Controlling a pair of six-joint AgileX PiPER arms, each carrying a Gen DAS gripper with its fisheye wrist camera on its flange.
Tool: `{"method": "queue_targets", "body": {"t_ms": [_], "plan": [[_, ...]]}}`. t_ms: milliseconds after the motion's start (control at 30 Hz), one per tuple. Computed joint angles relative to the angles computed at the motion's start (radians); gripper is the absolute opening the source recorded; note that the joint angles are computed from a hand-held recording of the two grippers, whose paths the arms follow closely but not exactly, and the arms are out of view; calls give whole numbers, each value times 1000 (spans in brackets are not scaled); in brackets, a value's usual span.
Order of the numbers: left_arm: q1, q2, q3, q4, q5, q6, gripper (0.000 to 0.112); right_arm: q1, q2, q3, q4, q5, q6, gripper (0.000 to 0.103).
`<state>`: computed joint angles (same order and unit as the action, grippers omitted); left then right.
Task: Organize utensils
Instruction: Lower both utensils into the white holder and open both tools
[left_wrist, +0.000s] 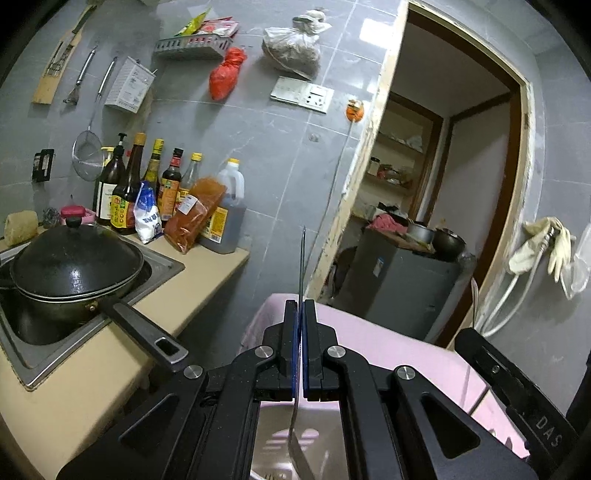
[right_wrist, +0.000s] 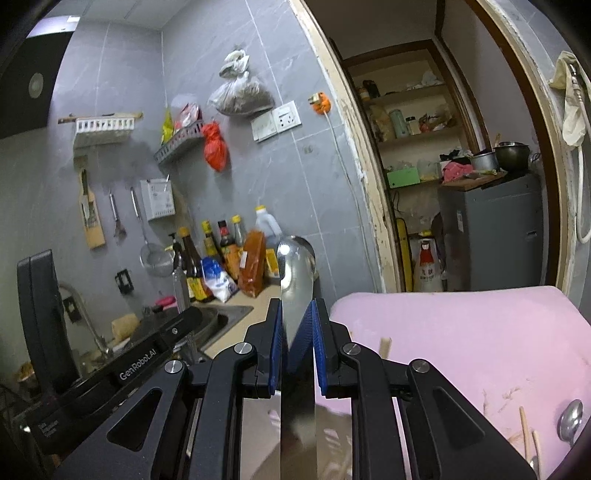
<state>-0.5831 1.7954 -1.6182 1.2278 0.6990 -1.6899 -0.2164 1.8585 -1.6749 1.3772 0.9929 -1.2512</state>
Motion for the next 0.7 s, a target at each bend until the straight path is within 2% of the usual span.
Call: {"method": "queue_targets", "body": {"t_ms": [167,267,333,467,500,567,633,700], "plan": [[-6,-9,10,-15,-3,16,0,-9,6,-2,-25,19,20,13],[2,-29,28,-49,-31,43,0,-10,7,-9,-42,30,36,13],[12,-52,50,-94,-64,87,1,-17,3,-9,-54,45,38,14],[43,-87,62,-278,-126,252,2,-33,-4,-20,-75,81,47,18],[46,-93,61,-312,-129,280,4,-38,-6,-21,-74,89,47,18],[46,-100,50,-365,-126,327,15,-51,-7,-37,-74,112,57,19],[35,-107,43,-364,-117,321,31,-65,-7,-49,-67,131,62,22],[19,-106,18,-366,-92,328,32,-82,-7,-71,-53,151,70,24]]}}
